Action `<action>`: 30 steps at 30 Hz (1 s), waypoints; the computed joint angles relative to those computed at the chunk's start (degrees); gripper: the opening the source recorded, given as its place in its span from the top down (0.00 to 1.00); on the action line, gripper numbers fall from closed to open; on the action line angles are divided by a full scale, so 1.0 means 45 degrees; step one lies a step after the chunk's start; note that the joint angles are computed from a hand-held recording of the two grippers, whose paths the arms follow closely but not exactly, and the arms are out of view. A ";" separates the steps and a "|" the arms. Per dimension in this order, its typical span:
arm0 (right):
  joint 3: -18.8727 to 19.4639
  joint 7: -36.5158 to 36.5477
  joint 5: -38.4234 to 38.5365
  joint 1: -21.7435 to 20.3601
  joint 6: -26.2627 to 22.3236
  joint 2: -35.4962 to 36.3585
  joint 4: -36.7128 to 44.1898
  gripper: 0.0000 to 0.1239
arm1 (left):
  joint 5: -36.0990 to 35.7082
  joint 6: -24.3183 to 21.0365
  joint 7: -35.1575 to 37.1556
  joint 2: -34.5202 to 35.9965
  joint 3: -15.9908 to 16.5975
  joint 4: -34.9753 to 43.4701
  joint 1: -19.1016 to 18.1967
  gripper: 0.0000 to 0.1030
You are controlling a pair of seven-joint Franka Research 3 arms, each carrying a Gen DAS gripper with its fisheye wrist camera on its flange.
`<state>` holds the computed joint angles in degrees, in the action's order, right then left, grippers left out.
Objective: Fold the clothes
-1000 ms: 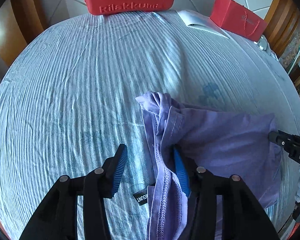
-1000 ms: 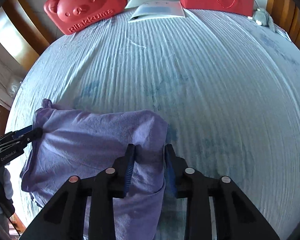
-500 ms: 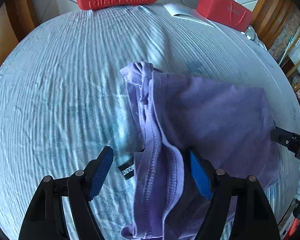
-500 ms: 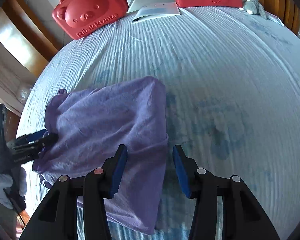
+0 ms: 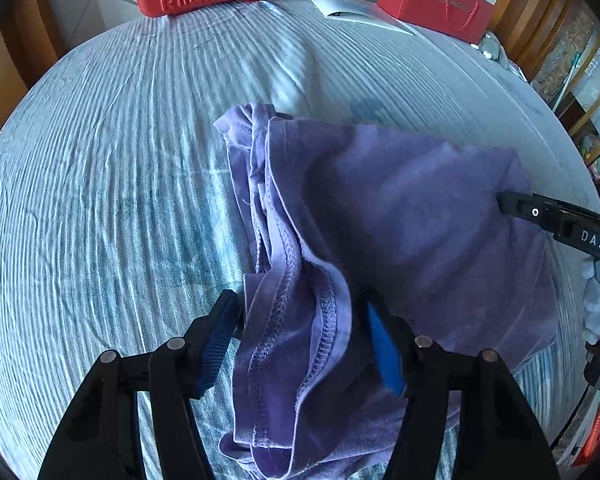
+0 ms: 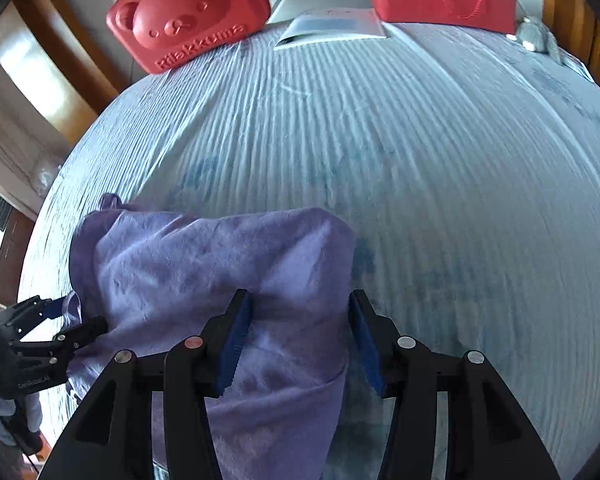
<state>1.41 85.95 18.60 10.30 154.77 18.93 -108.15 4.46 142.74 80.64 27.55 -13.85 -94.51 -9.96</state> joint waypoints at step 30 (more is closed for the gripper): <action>-0.0022 -0.0871 -0.0202 0.0234 0.0171 0.0183 0.0348 0.88 | -0.0724 0.0225 0.0475 0.0077 -0.0082 0.0319 -0.0025 0.90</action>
